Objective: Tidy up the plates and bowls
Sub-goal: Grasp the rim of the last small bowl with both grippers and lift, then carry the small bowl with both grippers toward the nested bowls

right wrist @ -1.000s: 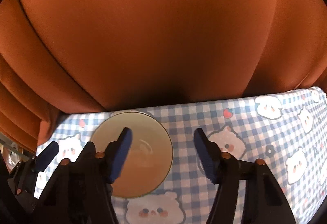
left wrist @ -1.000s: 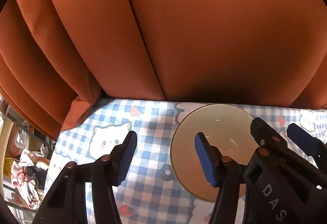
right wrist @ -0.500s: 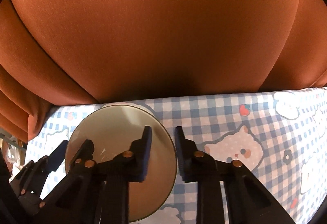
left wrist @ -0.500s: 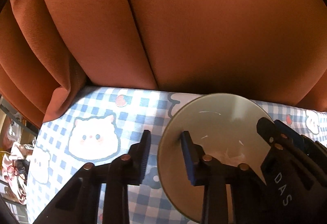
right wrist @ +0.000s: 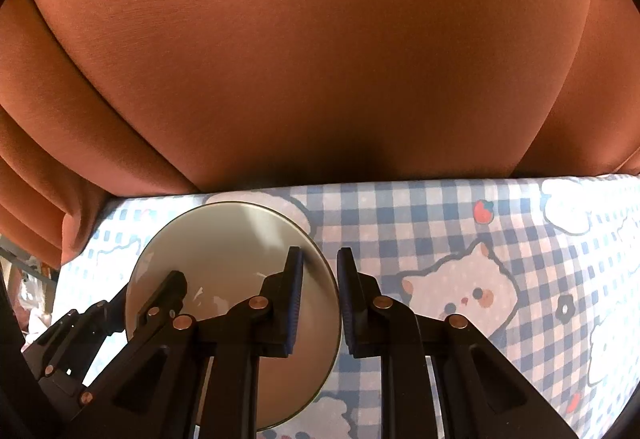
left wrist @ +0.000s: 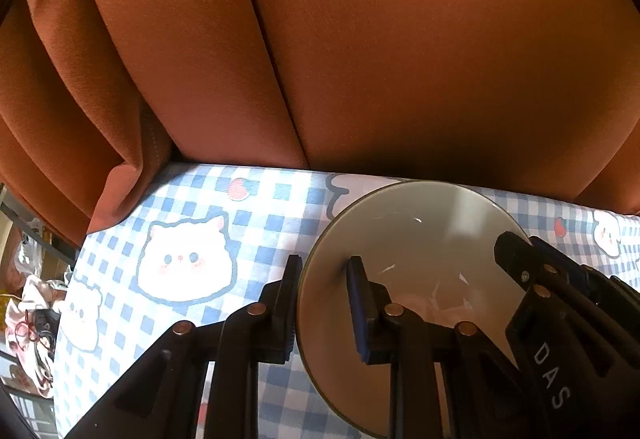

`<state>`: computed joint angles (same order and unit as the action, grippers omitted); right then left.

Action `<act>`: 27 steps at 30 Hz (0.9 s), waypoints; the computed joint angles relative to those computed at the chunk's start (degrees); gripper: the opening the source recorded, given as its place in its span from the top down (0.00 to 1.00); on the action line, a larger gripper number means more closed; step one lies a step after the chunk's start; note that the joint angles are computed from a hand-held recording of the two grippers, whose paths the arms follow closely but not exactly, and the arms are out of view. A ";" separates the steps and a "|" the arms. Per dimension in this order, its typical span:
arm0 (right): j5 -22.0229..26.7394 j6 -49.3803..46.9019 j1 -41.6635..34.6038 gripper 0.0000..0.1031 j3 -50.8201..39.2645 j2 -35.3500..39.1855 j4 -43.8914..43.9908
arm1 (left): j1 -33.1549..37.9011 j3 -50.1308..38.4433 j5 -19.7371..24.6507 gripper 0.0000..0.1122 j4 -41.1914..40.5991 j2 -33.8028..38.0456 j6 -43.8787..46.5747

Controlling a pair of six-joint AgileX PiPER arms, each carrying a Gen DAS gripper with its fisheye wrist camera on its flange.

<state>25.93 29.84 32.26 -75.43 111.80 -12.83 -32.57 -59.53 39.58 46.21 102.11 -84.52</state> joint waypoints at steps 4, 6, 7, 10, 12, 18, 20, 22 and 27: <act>0.99 0.66 0.31 0.79 1.84 -2.78 0.14 | -2.05 0.62 2.02 0.81 -0.25 -2.23 -0.96; 2.00 0.60 0.34 0.79 2.73 -4.44 0.61 | -2.61 1.01 2.43 0.81 -0.79 -3.28 -0.70; 2.46 0.84 0.46 0.79 2.85 -4.95 0.40 | -2.90 1.22 2.68 0.81 -1.06 -4.01 -0.64; 3.67 2.29 0.84 0.79 4.29 -7.80 -1.11 | -3.34 1.87 3.35 0.81 -1.62 -5.99 -0.50; 4.72 3.44 1.40 0.79 4.79 -9.71 -1.98 | -3.98 2.29 4.55 0.81 -1.60 -7.82 -0.36; 7.96 7.08 3.68 0.79 5.24 -15.00 -4.84 | -6.04 3.55 7.71 0.81 -0.29 -13.22 -0.71; 9.21 9.42 5.07 0.79 4.76 -15.89 -6.75 | -7.00 4.02 8.70 0.81 -0.40 -15.09 -0.76; 10.64 11.49 6.37 0.79 4.61 -17.12 -8.60 | -8.00 4.56 9.55 0.81 -0.30 -17.02 -0.83; 14.89 18.56 10.41 0.79 5.07 -21.14 -14.11 | -10.82 6.32 11.93 0.81 -0.47 -22.62 -0.05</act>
<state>40.82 48.40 42.67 -70.36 90.65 -26.94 -43.39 -53.21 51.50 45.74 79.49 -84.57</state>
